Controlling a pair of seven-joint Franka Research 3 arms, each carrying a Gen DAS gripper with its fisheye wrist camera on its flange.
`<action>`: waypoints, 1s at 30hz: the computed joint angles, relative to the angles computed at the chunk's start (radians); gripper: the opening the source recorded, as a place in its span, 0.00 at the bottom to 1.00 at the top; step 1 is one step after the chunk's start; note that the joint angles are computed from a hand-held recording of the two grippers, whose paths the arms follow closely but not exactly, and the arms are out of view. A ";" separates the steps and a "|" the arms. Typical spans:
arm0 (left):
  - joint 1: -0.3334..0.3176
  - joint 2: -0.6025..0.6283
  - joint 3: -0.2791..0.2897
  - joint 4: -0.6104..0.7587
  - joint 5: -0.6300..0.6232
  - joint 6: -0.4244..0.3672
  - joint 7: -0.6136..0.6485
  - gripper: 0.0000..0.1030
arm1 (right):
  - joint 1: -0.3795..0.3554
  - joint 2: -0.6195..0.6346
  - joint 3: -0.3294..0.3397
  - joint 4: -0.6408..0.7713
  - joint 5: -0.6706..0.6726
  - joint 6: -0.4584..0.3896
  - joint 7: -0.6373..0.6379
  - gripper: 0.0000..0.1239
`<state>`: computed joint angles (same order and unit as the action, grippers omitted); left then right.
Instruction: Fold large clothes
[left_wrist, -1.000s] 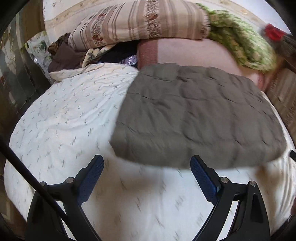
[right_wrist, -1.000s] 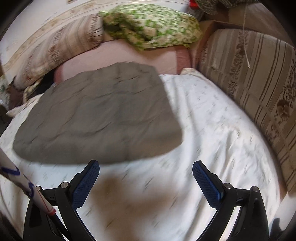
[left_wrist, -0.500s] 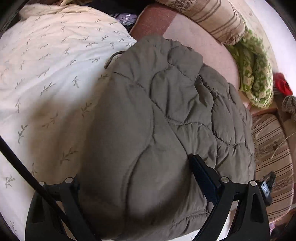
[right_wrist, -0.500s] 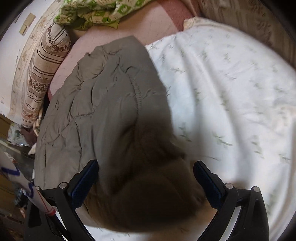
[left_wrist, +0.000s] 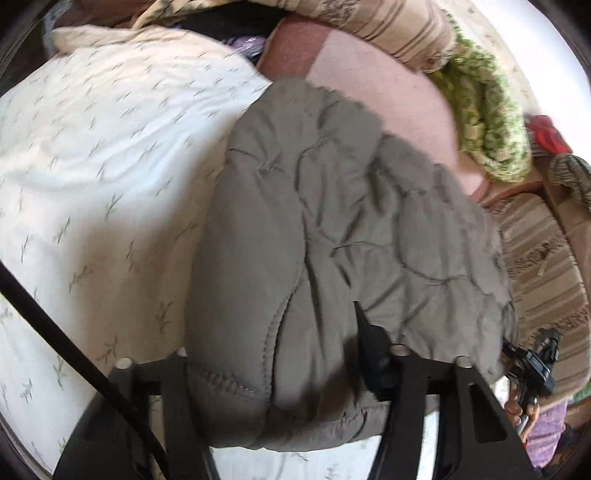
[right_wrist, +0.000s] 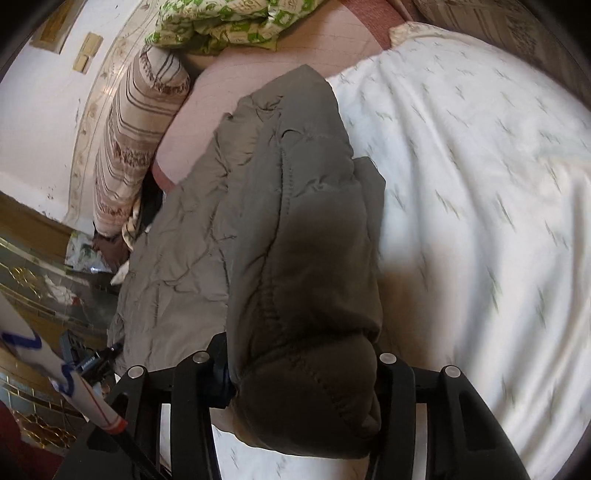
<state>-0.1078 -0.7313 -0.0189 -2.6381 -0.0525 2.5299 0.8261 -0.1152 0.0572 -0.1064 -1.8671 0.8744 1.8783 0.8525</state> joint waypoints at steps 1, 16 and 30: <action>0.010 -0.003 -0.010 -0.007 0.003 0.005 -0.019 0.63 | 0.004 -0.011 0.002 -0.024 -0.012 0.030 -0.005 0.57; 0.080 -0.018 -0.196 0.157 0.357 -0.191 -0.213 0.76 | 0.165 -0.344 0.016 -0.317 -0.162 0.659 -0.100 0.73; 0.121 0.420 -0.174 0.381 0.630 -0.112 -0.305 0.84 | 0.257 0.002 0.105 -0.107 -0.333 0.818 0.085 0.81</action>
<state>0.0134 -0.3114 -0.1925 -2.2576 0.5779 2.4179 0.5212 0.1420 0.0589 -0.0018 -1.9737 0.5418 2.6964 0.9378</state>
